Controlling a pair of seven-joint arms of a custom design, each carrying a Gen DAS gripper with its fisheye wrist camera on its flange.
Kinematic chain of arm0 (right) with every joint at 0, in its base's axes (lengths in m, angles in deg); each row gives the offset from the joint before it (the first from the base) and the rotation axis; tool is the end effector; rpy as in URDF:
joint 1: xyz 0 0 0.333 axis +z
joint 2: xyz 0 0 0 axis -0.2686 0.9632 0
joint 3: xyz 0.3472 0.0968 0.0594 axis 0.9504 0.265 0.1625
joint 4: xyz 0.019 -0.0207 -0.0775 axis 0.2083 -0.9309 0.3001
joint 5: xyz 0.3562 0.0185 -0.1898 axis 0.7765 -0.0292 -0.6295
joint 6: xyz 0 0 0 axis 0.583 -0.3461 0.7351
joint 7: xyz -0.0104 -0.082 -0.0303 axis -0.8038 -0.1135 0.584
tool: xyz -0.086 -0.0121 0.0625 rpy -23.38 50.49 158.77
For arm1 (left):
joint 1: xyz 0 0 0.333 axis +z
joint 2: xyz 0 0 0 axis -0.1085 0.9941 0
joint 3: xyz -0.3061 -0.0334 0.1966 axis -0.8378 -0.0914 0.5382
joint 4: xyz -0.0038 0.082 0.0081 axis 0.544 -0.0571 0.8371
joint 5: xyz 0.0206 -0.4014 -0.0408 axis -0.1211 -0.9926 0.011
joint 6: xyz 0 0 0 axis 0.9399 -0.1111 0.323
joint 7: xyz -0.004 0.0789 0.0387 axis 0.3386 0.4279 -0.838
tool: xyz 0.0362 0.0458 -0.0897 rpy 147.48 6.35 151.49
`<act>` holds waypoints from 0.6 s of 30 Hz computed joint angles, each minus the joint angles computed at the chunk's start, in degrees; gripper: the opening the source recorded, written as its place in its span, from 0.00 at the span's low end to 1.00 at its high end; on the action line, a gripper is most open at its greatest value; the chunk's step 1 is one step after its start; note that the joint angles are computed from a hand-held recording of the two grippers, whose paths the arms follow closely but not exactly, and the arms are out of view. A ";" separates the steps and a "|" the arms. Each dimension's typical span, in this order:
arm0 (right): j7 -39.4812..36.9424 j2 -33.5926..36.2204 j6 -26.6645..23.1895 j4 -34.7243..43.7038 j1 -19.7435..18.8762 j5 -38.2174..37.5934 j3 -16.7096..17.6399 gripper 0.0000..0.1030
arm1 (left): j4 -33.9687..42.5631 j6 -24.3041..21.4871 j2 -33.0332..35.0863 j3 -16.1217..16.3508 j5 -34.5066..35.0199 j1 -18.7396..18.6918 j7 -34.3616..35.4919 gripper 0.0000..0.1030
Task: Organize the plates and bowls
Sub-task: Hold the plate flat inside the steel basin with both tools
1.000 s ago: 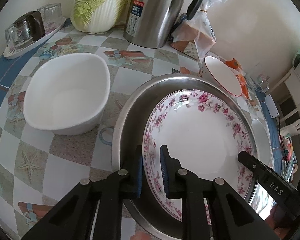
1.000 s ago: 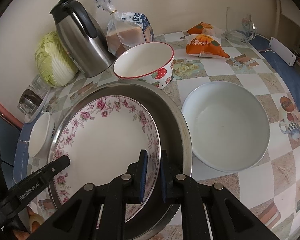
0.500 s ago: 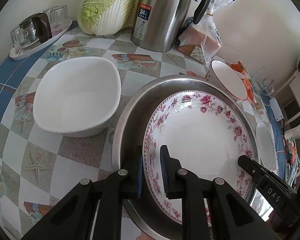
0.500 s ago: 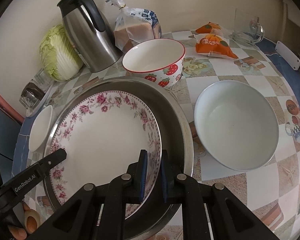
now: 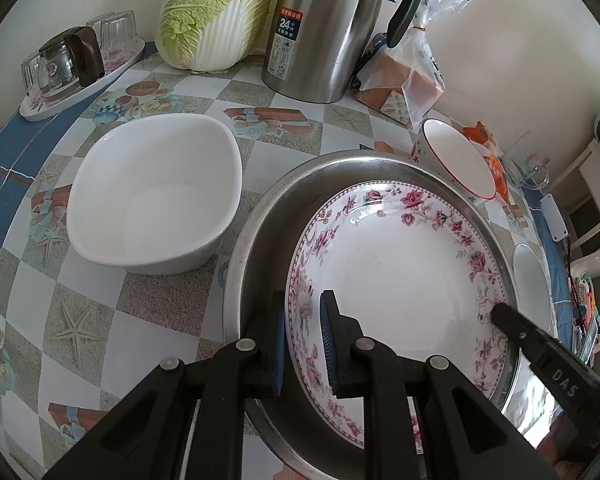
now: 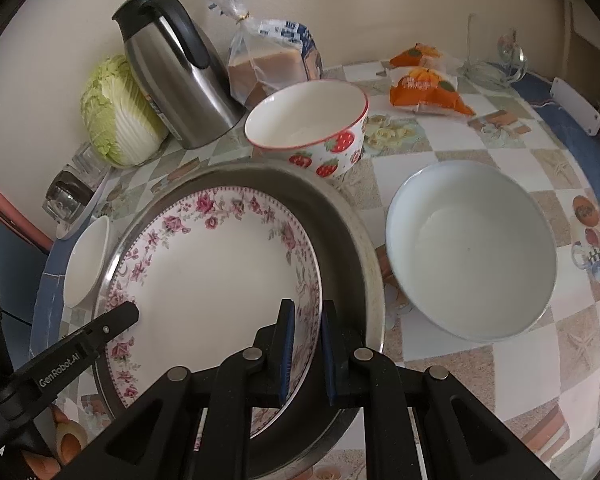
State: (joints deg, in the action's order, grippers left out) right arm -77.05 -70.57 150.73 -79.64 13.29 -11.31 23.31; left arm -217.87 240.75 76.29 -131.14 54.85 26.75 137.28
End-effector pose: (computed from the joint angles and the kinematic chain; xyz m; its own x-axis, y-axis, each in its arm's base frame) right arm 0.4397 0.3478 0.3377 -0.3143 -0.9231 -0.2215 -0.7819 0.3840 -0.4911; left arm 0.5213 -0.1552 0.3088 -0.2007 -0.9485 0.2452 -0.8974 0.0776 -0.4344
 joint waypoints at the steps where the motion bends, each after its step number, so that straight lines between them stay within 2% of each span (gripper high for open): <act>1: 0.12 -0.35 -0.69 -0.04 0.17 -0.29 -0.02 0.15 | 0.02 -0.14 -0.08 0.00 -0.02 0.01 -0.06 0.18; 7: 2.19 -1.75 -1.02 -0.78 -0.16 -2.00 0.11 0.15 | -0.23 -0.36 -1.43 0.85 -0.81 -1.13 0.36 0.18; 10: 2.23 -2.30 -1.14 -0.81 -0.35 -2.47 0.39 0.15 | -0.37 -0.47 -2.51 2.32 -1.48 -2.80 0.52 0.19; 15: 2.80 -3.82 -2.27 -1.23 -0.48 -3.19 0.95 0.15 | -0.98 -0.01 -3.70 0.54 -3.93 -1.38 2.04 0.19; 18: 2.11 -4.56 -3.20 -1.33 -0.59 -3.08 1.46 0.15 | -1.47 0.61 -4.71 -0.41 -4.54 -0.79 2.45 0.27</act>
State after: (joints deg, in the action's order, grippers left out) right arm -74.93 -75.13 147.53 -80.96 12.70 -14.40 24.77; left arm -219.34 241.36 71.58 -131.55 50.30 25.96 139.73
